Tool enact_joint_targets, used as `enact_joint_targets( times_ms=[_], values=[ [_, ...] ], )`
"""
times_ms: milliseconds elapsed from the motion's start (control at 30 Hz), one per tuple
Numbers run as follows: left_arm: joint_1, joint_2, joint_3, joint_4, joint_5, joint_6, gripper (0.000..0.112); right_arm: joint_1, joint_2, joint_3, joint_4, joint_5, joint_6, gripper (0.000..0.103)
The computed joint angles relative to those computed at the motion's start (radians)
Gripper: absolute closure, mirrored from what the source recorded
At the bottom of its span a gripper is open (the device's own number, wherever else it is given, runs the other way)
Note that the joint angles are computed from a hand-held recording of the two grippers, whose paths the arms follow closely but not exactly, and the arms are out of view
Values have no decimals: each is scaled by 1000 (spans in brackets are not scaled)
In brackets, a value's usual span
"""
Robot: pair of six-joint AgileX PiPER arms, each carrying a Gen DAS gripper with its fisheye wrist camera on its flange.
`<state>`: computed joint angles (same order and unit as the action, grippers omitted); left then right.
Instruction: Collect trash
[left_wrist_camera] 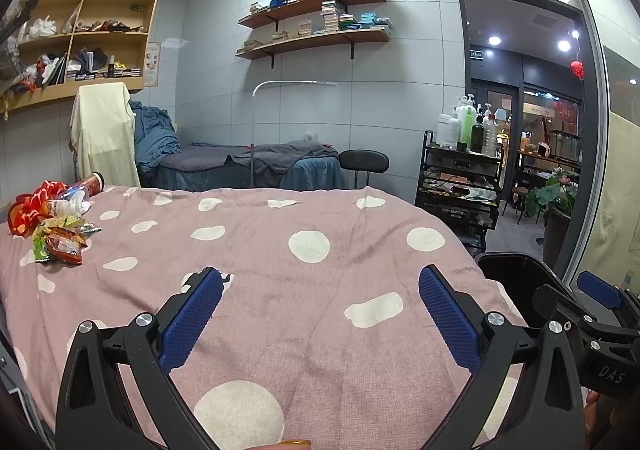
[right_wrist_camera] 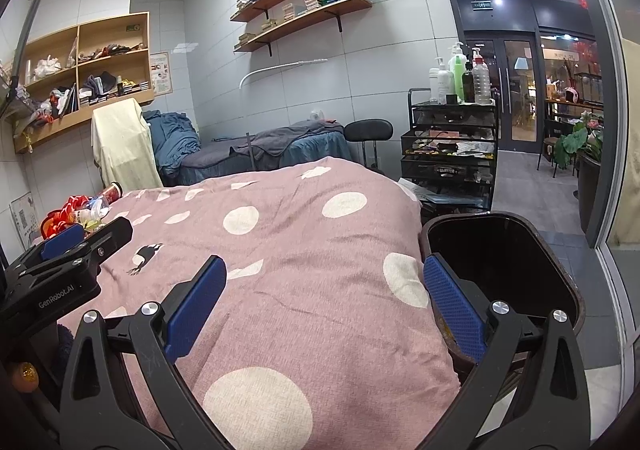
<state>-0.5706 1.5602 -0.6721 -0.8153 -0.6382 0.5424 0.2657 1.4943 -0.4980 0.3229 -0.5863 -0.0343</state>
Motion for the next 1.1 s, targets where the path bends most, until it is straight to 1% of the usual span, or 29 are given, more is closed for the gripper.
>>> enact_joint_targets(
  times_ms=[433,1100],
  values=[
    [6,11,-3,20,3,-15,15,0,0,-3,4,7,-1,6],
    [1,18,-9,15,2,-7,15,-1,0,-2,4,6,-4,6]
  ],
)
